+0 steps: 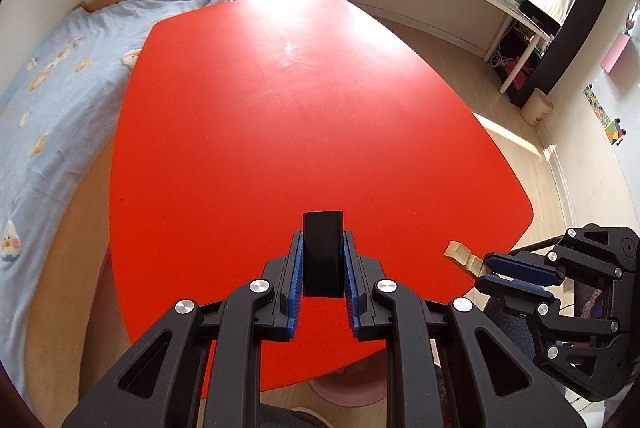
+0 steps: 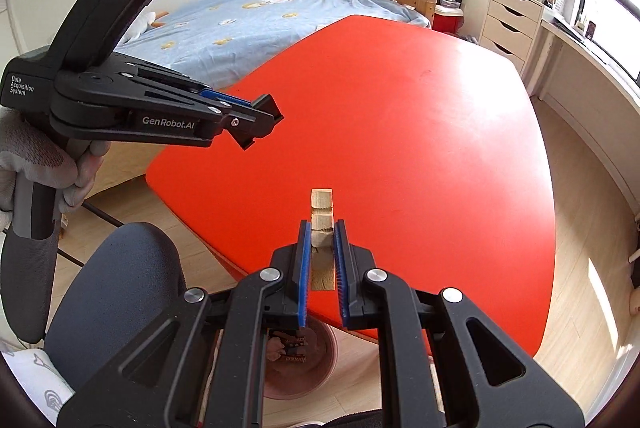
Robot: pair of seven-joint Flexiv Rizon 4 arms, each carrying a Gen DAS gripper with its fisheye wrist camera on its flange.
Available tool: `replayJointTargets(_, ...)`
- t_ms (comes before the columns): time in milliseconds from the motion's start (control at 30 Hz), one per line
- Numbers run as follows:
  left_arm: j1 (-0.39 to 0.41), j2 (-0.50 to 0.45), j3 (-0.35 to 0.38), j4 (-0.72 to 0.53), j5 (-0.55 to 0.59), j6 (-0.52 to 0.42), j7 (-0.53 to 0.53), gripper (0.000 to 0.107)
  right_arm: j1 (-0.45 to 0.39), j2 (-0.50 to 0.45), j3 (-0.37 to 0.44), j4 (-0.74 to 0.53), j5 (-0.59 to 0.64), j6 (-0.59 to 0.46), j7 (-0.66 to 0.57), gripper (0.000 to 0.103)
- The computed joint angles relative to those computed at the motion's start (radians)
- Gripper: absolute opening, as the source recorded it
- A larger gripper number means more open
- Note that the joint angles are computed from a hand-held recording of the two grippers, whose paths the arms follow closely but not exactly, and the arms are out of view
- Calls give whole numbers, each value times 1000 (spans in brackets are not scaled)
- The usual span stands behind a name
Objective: Collect trash
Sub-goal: 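Carry the black holder and clothespins off the table over the pink bin, then open both tools to drop the black holder and clothespins into the bin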
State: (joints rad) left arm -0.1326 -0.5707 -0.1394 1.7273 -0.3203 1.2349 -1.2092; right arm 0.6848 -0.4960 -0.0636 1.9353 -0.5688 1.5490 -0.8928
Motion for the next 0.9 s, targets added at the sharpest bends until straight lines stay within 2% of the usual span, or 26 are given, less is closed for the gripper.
replayJointTargets(400, 102, 137, -175, 268, -184, 172, 193, 18, 62, 85, -67, 116, -13, 85, 25, 11)
replayJointTargets(500, 120, 165, -218, 325, -237, 210, 231, 18, 61, 103, -52, 141, 3, 88, 11, 11)
replayJointTargets(600, 158, 185, -286, 380, -302, 251, 295, 18, 93, 124, -79, 174, -3, 91, 13, 11)
replayJointTargets(900, 244, 211, -439, 495, -434, 312, 420, 18, 36, 144, 25, 216, 27, 62, 1, 11)
